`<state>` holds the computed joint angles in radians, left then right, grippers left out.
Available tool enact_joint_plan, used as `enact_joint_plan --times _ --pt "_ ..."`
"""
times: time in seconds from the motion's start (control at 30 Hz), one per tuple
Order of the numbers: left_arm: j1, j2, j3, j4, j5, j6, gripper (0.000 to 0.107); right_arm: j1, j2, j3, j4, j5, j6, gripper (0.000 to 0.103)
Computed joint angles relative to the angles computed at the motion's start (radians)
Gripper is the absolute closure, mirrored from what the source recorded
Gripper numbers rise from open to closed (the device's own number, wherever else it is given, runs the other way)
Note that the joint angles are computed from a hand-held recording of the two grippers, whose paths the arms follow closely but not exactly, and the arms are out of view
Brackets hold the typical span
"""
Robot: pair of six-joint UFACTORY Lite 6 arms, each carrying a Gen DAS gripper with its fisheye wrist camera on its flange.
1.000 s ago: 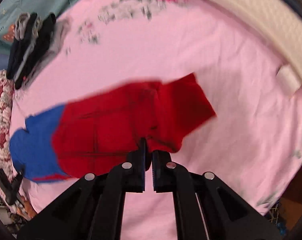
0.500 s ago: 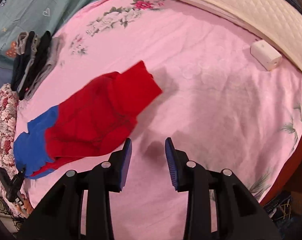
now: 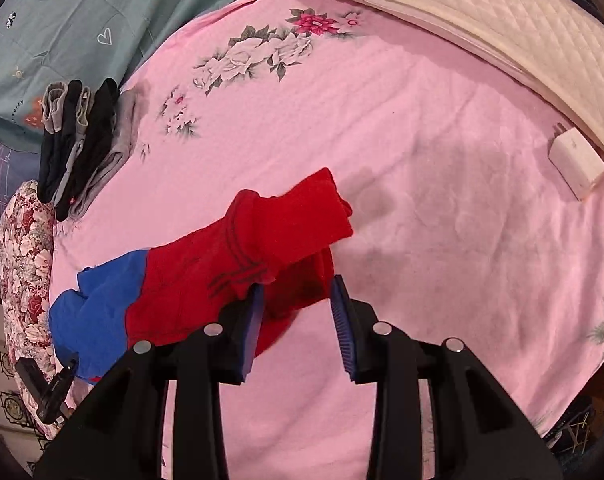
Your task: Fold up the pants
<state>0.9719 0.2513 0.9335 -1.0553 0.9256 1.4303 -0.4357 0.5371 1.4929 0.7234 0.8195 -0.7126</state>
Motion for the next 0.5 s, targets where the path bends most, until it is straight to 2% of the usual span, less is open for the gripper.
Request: enact_joint_plan --times 0.13,0.3,0.4,0.43,0.5 --pt "0.004 0.01 0.007 0.001 0.012 -0.006 0.103 0.009 0.082 0.087 -0.049 0.058 0.086 0.068" --pt "0.002 0.004 0.002 0.0 0.007 -0.005 0.103 -0.01 0.133 0.115 -0.082 0.092 0.162 0.068" --pt "0.003 0.007 0.006 0.002 0.009 -0.006 0.103 -0.047 0.108 0.061 -0.015 0.113 0.108 0.068" --pt "0.003 0.013 0.011 0.004 0.015 -0.012 0.103 -0.067 0.123 0.063 0.05 0.148 0.063 0.068" --pt "0.005 0.02 0.017 0.006 0.021 -0.016 0.103 -0.066 0.165 0.091 0.09 0.152 0.057 0.068"
